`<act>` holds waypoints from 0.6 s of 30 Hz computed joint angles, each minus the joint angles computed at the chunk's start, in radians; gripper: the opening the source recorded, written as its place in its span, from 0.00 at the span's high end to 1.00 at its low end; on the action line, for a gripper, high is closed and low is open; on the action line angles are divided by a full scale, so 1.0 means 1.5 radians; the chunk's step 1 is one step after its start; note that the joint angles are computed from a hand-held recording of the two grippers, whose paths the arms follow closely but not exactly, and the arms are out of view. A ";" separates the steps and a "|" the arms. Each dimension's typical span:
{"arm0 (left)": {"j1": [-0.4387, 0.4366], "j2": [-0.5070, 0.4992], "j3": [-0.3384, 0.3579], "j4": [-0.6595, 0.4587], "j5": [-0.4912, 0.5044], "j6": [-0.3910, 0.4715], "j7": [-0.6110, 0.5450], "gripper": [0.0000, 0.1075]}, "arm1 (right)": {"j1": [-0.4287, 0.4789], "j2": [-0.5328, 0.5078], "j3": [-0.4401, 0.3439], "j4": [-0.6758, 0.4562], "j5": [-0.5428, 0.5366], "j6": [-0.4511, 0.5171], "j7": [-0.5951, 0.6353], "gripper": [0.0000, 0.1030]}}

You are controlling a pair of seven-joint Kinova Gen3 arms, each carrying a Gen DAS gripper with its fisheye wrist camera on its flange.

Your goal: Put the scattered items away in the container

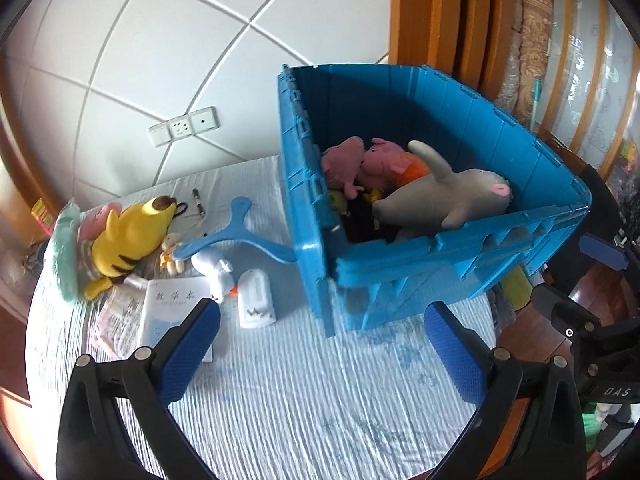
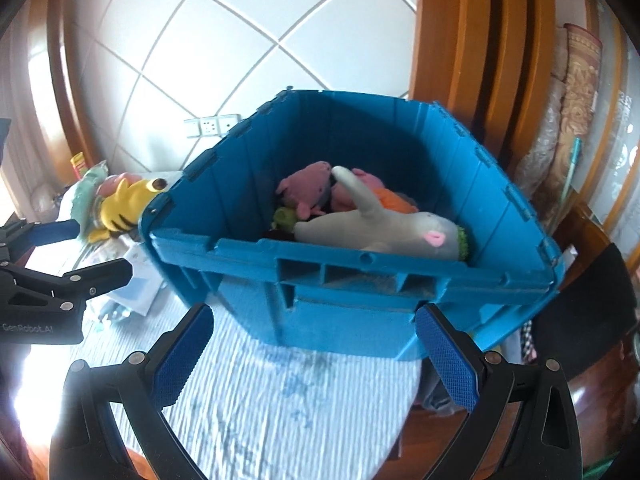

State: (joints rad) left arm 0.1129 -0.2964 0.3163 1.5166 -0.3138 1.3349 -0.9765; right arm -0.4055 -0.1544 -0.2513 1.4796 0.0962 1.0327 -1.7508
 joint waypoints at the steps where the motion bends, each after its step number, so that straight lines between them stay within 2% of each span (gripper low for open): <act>1: -0.001 -0.006 -0.004 0.006 0.002 -0.001 0.001 0.04 | -0.001 -0.001 0.001 0.002 -0.005 -0.002 0.000 0.00; 6: -0.014 -0.036 -0.020 0.045 0.009 -0.011 -0.005 0.04 | -0.006 -0.002 -0.011 0.014 -0.005 -0.013 -0.021 0.00; 11: -0.027 -0.067 -0.064 0.084 0.038 -0.025 -0.058 0.04 | -0.022 0.002 -0.041 0.022 0.029 -0.012 -0.070 0.00; 18: -0.059 -0.122 -0.125 0.122 0.063 -0.039 -0.153 0.04 | -0.065 0.017 -0.099 0.016 0.113 0.002 -0.198 0.00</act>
State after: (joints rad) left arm 0.0247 -0.4794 0.1291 1.6990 -0.2198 1.2768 -1.2056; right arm -0.5037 -0.1294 -0.3996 1.5035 0.2660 1.0353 -2.0482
